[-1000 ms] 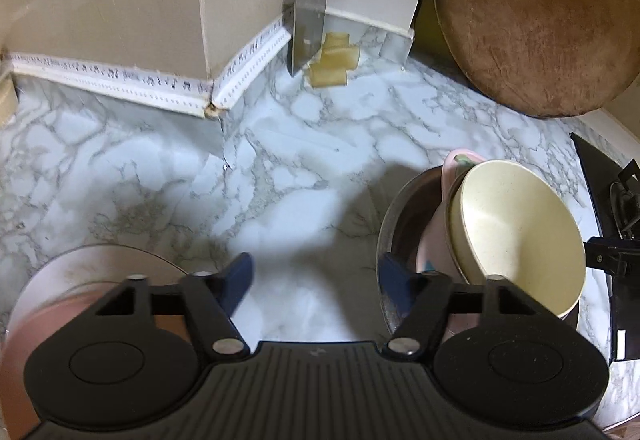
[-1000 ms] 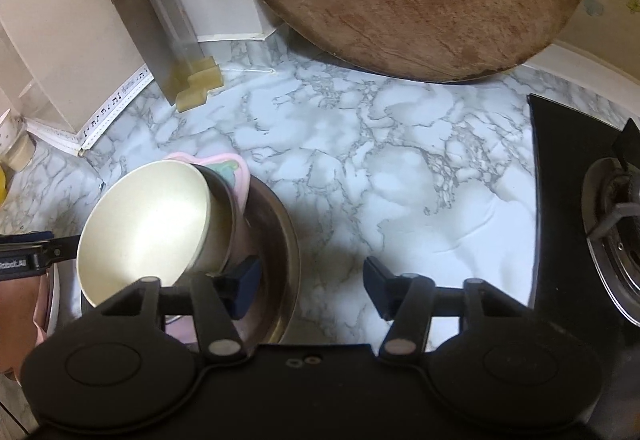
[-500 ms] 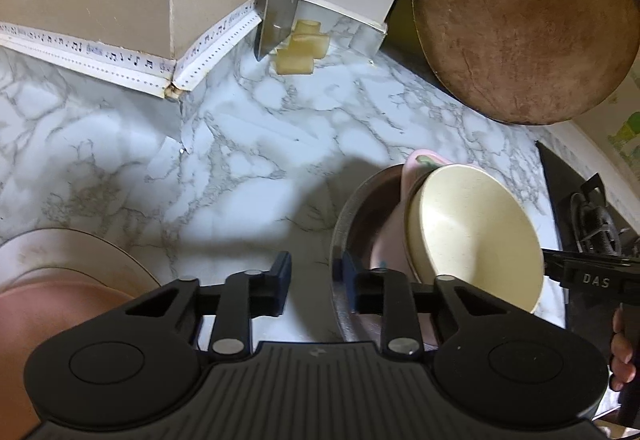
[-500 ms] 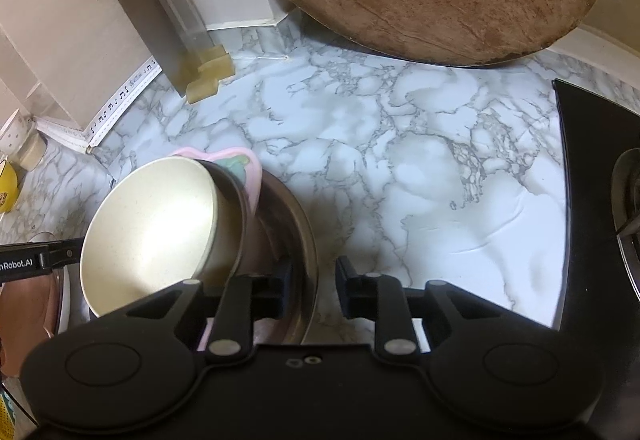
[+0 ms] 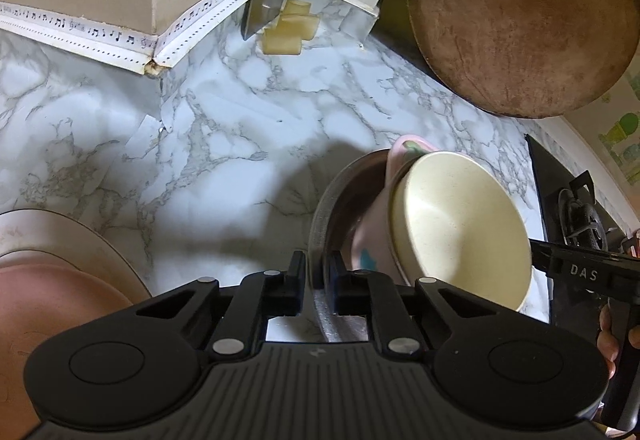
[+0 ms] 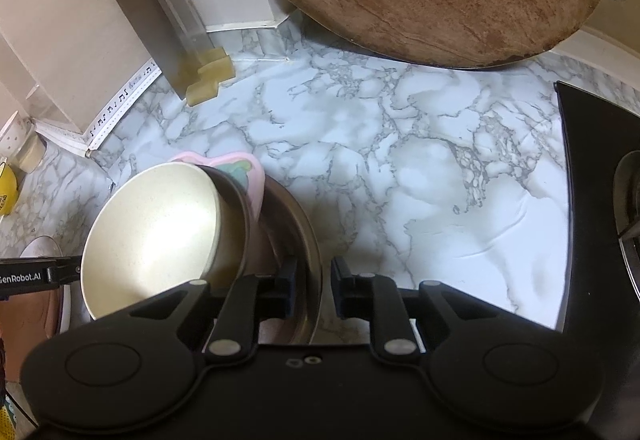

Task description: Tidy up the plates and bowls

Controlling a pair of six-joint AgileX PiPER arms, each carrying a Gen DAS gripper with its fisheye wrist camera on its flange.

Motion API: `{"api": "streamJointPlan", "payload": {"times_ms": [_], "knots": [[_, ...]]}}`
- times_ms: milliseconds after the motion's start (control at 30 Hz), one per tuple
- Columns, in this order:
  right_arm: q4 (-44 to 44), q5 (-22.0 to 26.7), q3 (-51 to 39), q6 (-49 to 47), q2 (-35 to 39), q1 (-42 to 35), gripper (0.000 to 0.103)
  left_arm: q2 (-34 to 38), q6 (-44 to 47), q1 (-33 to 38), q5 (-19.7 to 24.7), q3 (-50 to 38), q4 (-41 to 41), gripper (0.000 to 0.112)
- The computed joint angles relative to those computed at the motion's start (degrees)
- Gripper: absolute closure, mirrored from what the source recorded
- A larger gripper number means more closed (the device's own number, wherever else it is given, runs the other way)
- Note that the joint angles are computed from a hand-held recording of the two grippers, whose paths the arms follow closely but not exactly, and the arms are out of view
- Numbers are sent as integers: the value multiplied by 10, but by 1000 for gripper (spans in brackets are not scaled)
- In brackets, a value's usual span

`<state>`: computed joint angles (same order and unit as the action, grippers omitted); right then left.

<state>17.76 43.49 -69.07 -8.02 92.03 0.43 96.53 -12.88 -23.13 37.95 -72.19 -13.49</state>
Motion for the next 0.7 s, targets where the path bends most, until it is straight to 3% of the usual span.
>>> {"api": "streamJointPlan", "payload": {"times_ms": [233, 700], "knots": [[-2, 5, -9, 1, 5, 1, 92, 2, -16, -4, 3, -4, 14, 104], [-22, 10, -3, 22, -13, 7, 93, -20, -33, -15, -7, 17, 30, 105]]}}
